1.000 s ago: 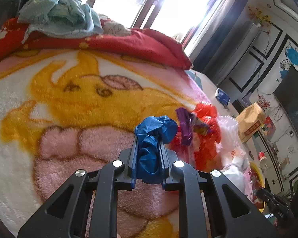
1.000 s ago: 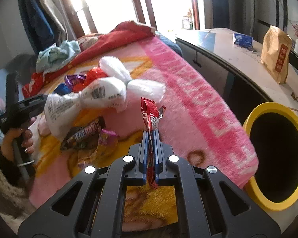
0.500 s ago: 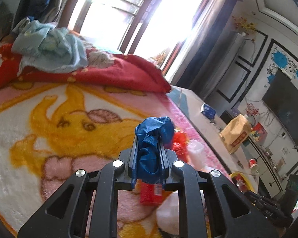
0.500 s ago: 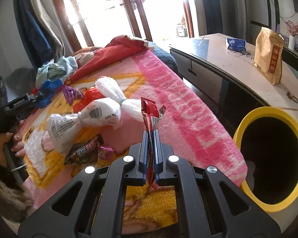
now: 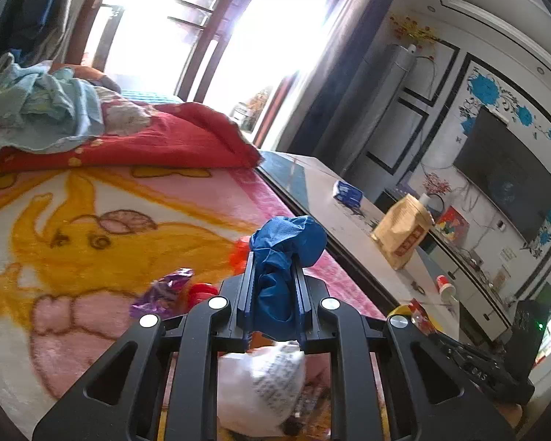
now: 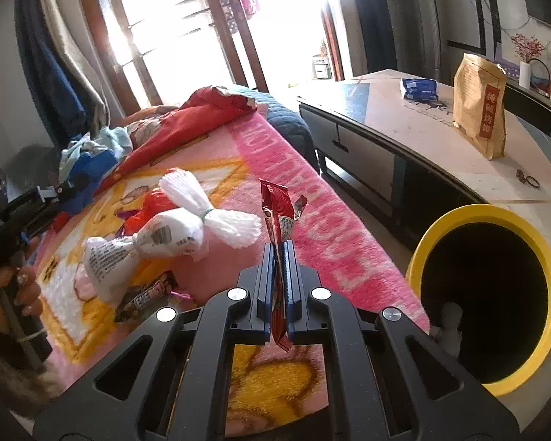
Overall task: Collect trash
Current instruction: 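Carry the blue bag and red wrapper over the yellow-rimmed bin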
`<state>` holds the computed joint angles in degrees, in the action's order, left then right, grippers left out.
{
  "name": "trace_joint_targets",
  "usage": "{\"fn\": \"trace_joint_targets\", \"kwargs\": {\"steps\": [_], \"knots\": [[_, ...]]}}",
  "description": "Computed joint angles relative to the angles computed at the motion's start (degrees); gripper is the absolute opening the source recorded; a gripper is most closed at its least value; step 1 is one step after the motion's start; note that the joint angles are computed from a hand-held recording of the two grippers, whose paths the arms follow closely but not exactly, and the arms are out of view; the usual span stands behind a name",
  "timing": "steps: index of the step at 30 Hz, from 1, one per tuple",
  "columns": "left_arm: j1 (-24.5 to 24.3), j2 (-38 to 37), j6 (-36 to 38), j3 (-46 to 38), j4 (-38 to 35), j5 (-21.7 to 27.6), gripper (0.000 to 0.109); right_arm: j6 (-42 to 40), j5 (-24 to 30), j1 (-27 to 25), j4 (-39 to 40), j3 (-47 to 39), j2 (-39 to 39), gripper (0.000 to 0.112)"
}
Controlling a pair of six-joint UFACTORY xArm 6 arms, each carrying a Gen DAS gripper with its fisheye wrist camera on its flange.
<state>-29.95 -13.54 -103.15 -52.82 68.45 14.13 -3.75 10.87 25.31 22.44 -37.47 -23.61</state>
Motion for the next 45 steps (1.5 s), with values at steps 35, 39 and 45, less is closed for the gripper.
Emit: {"fn": "trace_joint_targets", "kwargs": {"steps": [35, 39, 45], "knots": [[-7.27, 17.05, 16.48, -15.14, -10.57, -6.41, 0.016, 4.17, -2.33, -9.07, -1.2, 1.85, -2.23, 0.002], [-8.26, 18.86, 19.82, -16.86, -13.28, -6.66, 0.016, 4.5, -2.55, -10.93, -1.38, 2.05, -2.16, 0.002], [-9.8, 22.0, 26.12, -19.79, -18.45, -7.31, 0.016, 7.09, -3.15, -13.5, -3.75, 2.62, -2.32, 0.002]]}}
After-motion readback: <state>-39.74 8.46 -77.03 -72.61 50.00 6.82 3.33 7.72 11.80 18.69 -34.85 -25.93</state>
